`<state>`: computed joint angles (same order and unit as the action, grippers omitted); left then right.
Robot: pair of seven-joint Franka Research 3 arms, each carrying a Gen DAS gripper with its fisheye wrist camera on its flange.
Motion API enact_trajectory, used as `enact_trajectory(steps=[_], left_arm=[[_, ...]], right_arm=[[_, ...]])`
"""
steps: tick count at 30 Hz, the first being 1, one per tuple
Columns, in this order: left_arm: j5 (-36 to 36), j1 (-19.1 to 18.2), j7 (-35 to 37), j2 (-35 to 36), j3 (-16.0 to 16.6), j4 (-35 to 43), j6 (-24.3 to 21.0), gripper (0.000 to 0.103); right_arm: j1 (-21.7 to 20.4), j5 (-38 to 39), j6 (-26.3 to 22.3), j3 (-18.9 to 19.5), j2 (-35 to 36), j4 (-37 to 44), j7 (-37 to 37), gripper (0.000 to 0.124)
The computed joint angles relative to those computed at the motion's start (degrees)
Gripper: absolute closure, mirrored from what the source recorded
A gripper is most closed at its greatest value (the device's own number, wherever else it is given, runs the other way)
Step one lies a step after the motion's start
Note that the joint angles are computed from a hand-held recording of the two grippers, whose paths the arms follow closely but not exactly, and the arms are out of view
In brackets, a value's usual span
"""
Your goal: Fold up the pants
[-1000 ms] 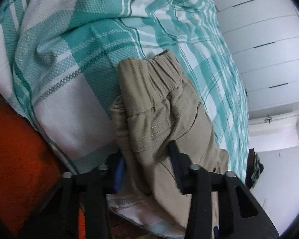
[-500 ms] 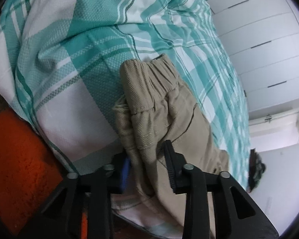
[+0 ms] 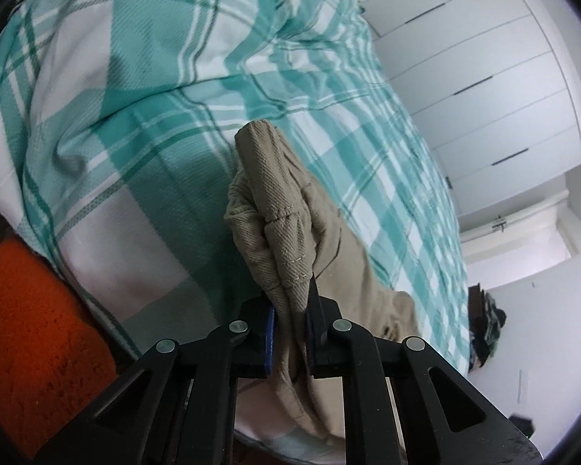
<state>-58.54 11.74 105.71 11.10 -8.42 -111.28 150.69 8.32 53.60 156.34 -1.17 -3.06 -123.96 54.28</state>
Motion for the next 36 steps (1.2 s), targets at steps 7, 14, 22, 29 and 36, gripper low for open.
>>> enact_trajectory(steps=[7, 14, 22, 29, 36], left_arm=[[-2.2, -0.04, 2.66, -0.87, -0.14, -0.02, -0.47, 0.094], [3.34, -4.33, 7.72, -5.85, -0.63, 0.79, 0.78, 0.094], [14.85, -17.2, 15.4, -6.08, -5.57, 7.86, -1.64, 0.094], [28.31, -23.33, 5.87, 7.19, -10.66, 18.75, -14.69, 0.059], [24.13, -18.81, 8.76, -0.55, -8.17, 9.4, -6.07, 0.03]], right_arm=[[3.19, -0.03, -9.42, 5.5, 12.86, 13.55, -9.42, 0.059], [1.5, -6.36, -16.69, 7.03, 16.03, 14.46, -3.42, 0.065], [-2.83, 10.56, -1.63, -0.36, -4.04, -4.34, -11.73, 0.065], [-4.08, 27.11, 11.68, -6.75, -12.06, -14.84, -14.01, 0.065], [-5.86, 30.98, 3.94, -10.18, -13.43, -16.11, -16.6, 0.065]])
